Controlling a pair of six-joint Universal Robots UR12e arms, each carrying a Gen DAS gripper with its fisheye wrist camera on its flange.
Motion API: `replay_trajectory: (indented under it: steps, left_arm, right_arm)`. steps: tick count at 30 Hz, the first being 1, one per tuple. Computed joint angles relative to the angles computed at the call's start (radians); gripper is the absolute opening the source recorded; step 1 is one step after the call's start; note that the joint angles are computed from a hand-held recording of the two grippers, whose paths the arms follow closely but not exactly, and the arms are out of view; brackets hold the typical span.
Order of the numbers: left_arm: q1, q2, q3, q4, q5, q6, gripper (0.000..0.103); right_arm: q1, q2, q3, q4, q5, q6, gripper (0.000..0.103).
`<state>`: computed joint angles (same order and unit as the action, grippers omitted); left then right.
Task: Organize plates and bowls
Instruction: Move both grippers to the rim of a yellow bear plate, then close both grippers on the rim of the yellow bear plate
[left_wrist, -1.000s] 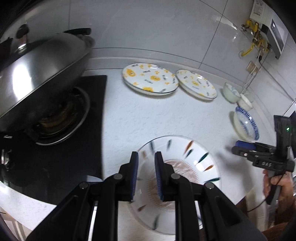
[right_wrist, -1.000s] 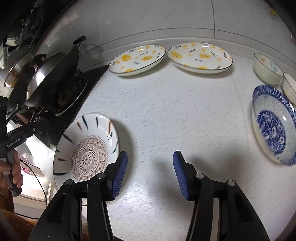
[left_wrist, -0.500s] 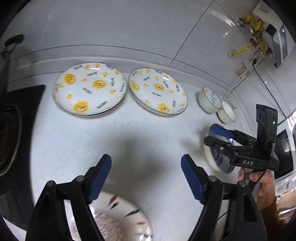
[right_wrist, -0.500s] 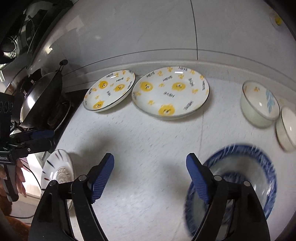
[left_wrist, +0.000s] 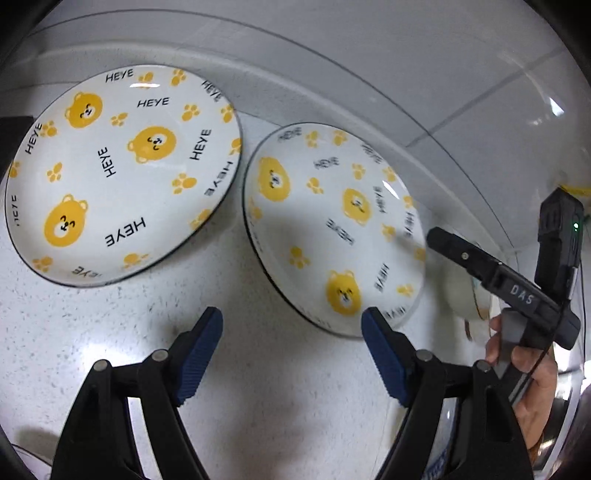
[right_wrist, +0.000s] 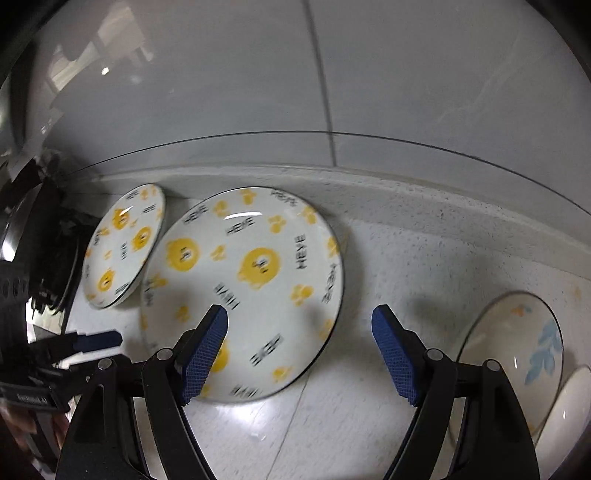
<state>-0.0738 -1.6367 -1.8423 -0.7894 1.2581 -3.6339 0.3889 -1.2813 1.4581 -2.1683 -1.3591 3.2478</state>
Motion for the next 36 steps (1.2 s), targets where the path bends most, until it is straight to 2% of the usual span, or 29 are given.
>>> replay_trajectory:
  steps: [2,6,9,12,14,16,17,20,21,23,26,29,36]
  left_arm:
    - [-0.001,-0.015,0.007,0.002,0.017,-0.025,0.076]
    - [-0.003,-0.045,0.018,0.029,0.007,-0.072,0.076]
    - [-0.008,-0.057,0.022,0.057,0.024,-0.085,0.075]
    - [-0.007,-0.069,0.027,0.075,0.02,-0.089,0.071]
    - [-0.003,-0.077,0.026,0.097,0.002,-0.103,0.061]
    - [-0.002,-0.079,0.03,0.103,0.003,-0.125,0.06]
    - [-0.002,-0.079,0.03,0.101,0.009,-0.127,0.059]
    - [0.007,-0.064,0.022,0.079,0.036,-0.136,0.029]
    - [0.018,-0.059,0.012,0.079,0.022,-0.152,0.014]
    - [0.044,-0.042,-0.012,0.087,-0.03,-0.16,0.012]
    - [0.053,-0.028,-0.027,0.079,-0.046,-0.151,0.012]
    - [0.077,-0.007,-0.055,0.081,-0.107,-0.163,0.012]
    - [0.109,0.036,-0.079,0.048,-0.134,-0.091,0.012]
  right_arm:
    - [-0.014,0.019,-0.012,0.008,0.047,0.004,0.076]
    - [-0.027,0.055,-0.041,0.027,0.079,0.004,0.076]
    - [-0.033,0.075,-0.053,0.036,0.11,0.008,0.075]
    - [-0.033,0.085,-0.061,0.052,0.121,-0.005,0.058]
    - [-0.034,0.092,-0.068,0.067,0.131,-0.016,0.036]
    - [-0.034,0.095,-0.071,0.067,0.134,-0.017,0.024]
    - [-0.033,0.095,-0.073,0.068,0.13,-0.014,0.021]
    - [-0.039,0.091,-0.065,0.061,0.143,-0.011,0.02]
    - [-0.04,0.088,-0.062,0.061,0.145,-0.007,0.02]
    - [-0.044,0.08,-0.053,0.061,0.148,-0.001,0.019]
    - [-0.042,0.067,-0.041,0.073,0.156,0.0,0.018]
    - [-0.038,0.05,-0.022,0.083,0.157,0.001,0.018]
    - [-0.021,0.009,0.021,0.092,0.171,0.007,0.016]
